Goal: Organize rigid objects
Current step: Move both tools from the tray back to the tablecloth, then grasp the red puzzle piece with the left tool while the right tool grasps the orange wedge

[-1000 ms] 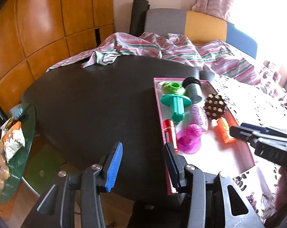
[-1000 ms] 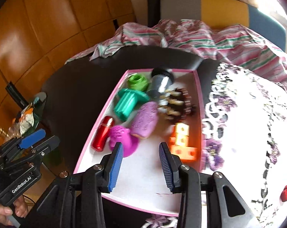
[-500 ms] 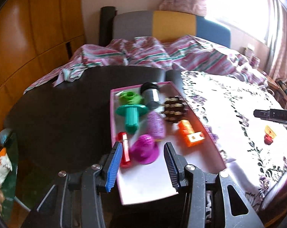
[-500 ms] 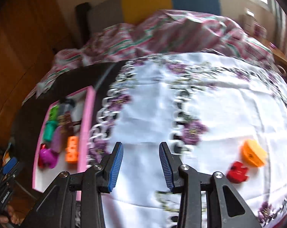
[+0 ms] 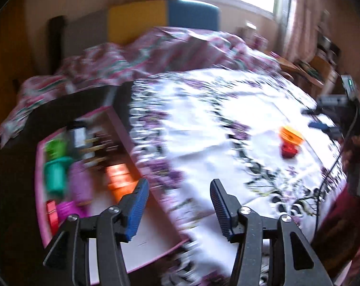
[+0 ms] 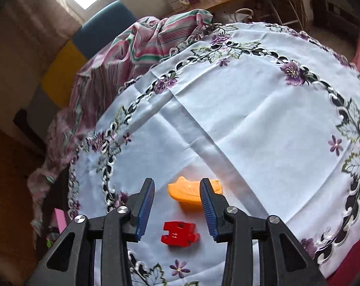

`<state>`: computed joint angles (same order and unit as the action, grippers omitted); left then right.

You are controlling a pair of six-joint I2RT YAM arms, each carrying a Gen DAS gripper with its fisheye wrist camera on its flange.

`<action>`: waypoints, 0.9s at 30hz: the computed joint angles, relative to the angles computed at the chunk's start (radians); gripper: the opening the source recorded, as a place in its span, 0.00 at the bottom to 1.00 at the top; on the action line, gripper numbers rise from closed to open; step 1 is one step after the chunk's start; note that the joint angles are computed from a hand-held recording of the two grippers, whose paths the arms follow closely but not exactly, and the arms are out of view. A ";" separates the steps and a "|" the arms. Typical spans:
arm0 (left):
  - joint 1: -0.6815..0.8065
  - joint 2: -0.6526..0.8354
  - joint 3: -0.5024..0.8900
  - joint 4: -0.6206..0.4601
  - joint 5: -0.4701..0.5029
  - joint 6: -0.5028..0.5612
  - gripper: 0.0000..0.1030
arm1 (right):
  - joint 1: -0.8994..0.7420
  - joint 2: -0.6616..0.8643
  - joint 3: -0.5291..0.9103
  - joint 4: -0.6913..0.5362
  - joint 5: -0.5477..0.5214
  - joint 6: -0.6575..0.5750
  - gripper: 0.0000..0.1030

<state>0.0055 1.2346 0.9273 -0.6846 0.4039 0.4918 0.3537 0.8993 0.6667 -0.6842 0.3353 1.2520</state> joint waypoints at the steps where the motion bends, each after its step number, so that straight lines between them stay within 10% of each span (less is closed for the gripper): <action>1: -0.070 0.025 0.002 0.010 -0.013 -0.021 0.53 | 0.006 0.003 0.005 -0.004 0.008 0.000 0.39; 13: -0.568 0.320 0.139 0.120 -0.070 -0.225 0.54 | -0.011 -0.068 -0.048 0.065 -0.028 -0.009 0.39; 19: -0.671 0.423 0.204 0.144 -0.064 -0.282 0.72 | -0.041 -0.099 -0.072 0.085 -0.058 -0.001 0.39; 27: -0.746 0.527 0.259 0.174 -0.141 -0.328 0.64 | -0.053 -0.110 -0.083 0.094 -0.070 0.006 0.41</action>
